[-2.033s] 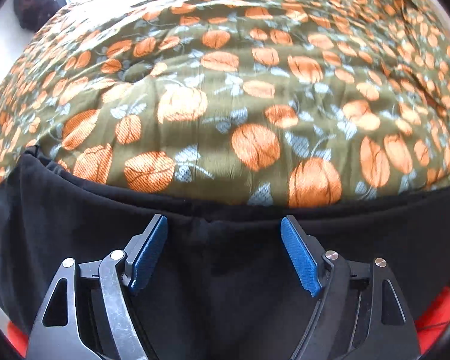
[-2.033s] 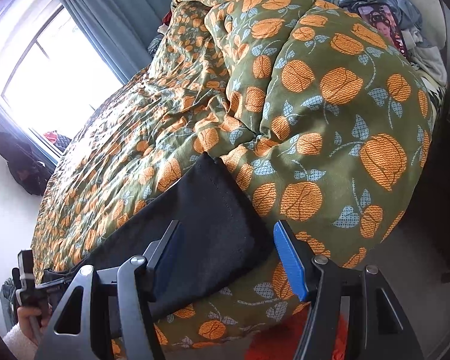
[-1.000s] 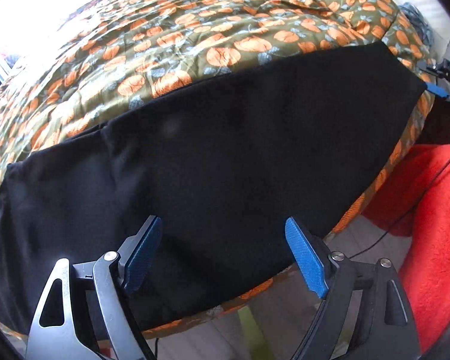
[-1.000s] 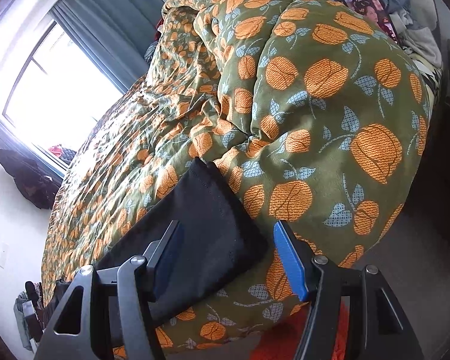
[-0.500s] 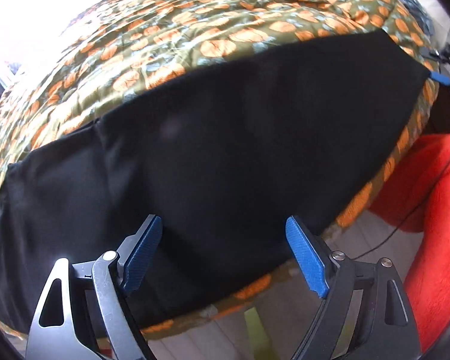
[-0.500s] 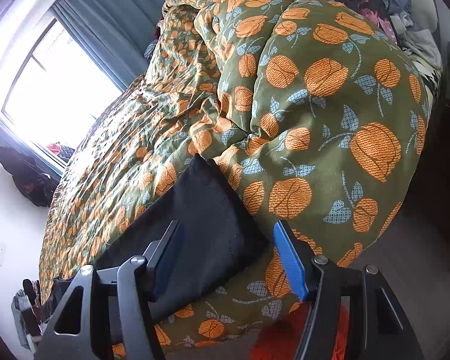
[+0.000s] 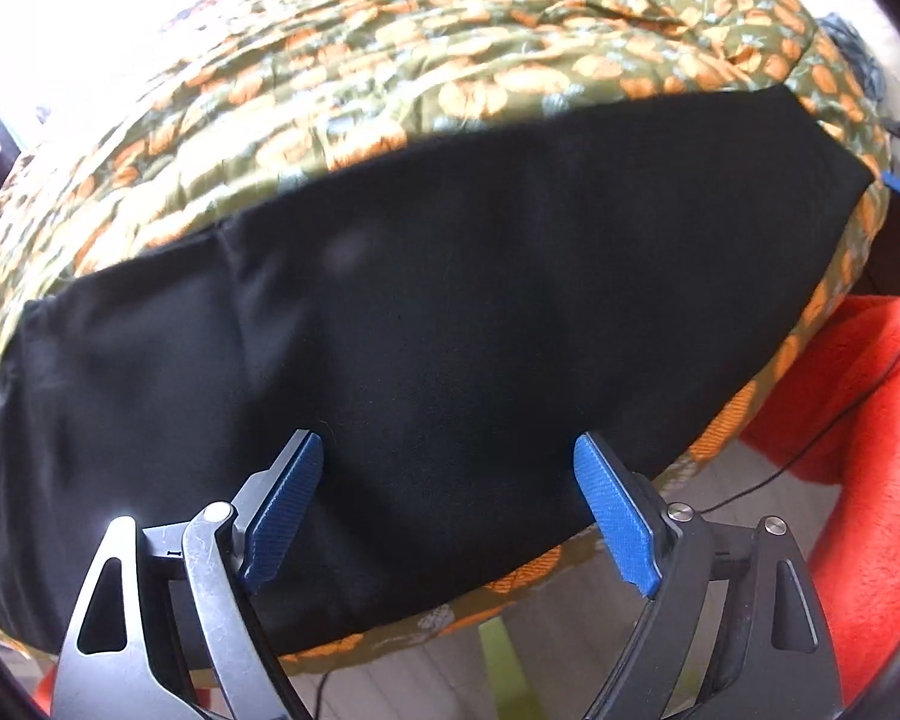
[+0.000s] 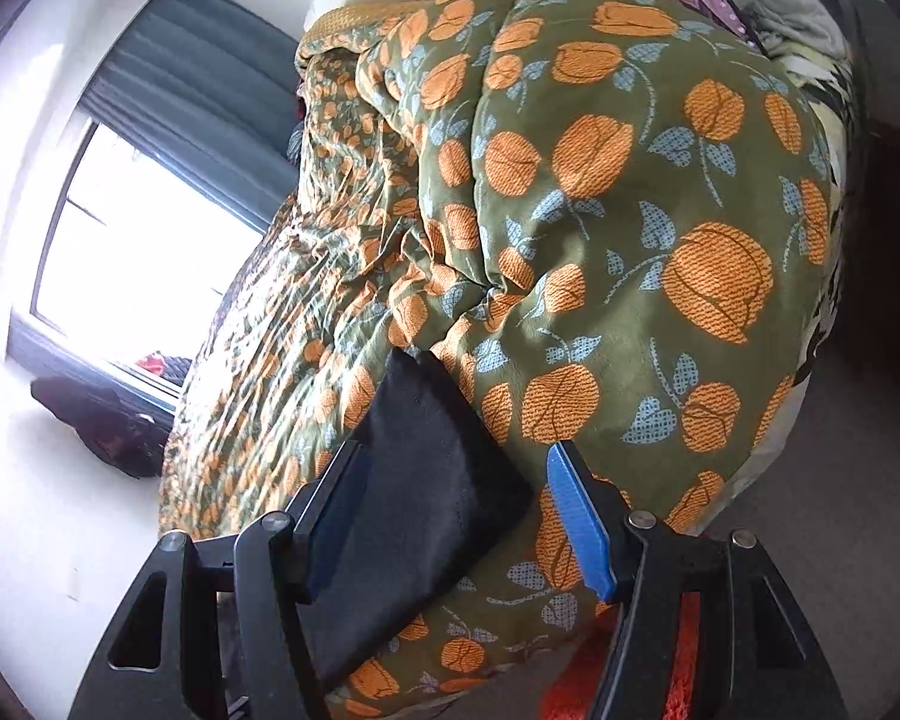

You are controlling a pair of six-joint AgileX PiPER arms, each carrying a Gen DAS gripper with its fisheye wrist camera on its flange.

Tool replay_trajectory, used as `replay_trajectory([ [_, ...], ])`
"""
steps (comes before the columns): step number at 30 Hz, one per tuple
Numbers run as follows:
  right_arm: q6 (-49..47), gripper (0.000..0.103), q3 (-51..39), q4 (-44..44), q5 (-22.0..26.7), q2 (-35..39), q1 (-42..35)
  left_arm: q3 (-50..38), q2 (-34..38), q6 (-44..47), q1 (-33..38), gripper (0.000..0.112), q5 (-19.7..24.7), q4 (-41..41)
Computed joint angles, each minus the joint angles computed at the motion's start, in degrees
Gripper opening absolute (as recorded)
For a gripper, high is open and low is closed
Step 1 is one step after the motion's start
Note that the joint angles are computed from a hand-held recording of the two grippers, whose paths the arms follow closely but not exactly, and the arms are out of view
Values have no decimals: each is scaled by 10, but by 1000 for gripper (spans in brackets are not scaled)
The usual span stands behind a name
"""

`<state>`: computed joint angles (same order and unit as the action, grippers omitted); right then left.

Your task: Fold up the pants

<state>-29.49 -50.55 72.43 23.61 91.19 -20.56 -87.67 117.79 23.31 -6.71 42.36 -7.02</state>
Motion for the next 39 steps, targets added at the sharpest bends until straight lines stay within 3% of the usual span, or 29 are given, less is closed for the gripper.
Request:
replay_trajectory([
  [3,14,62,-7,16,73,12,-37,-15,6,-2,8,91,9,-17],
  [6,58,63,-58,-48,143,69,-31,-23,10,1,7,91,13,-14],
  [9,112,62,-122,-133,161,130,3,-20,10,2,10,91,10,-20],
  [14,126,63,-146,-132,116,163,35,9,-3,-7,3,91,-9,-14],
  [16,55,60,-126,-62,96,153,35,9,-1,-9,3,92,-11,-13],
  [18,-15,38,-107,-9,89,135,34,13,-3,-13,1,92,-15,-10],
  [22,37,35,-123,-92,81,126,57,20,-5,-14,1,93,-22,-9],
  [26,184,35,-193,-237,104,176,78,25,-5,-23,-4,94,-29,-1],
  [27,193,19,-191,-253,98,175,77,25,-5,-21,-3,94,-30,-4],
  [28,192,10,-187,-256,90,167,80,25,-5,-20,-3,94,-30,-5],
  [29,205,9,-184,-274,76,155,89,24,-4,-19,-2,95,-29,-5],
  [33,162,9,-167,-196,69,86,112,-4,9,-8,1,98,2,-7],
  [39,304,9,-300,-299,78,49,227,-136,31,-1,116,93,123,-132],
])
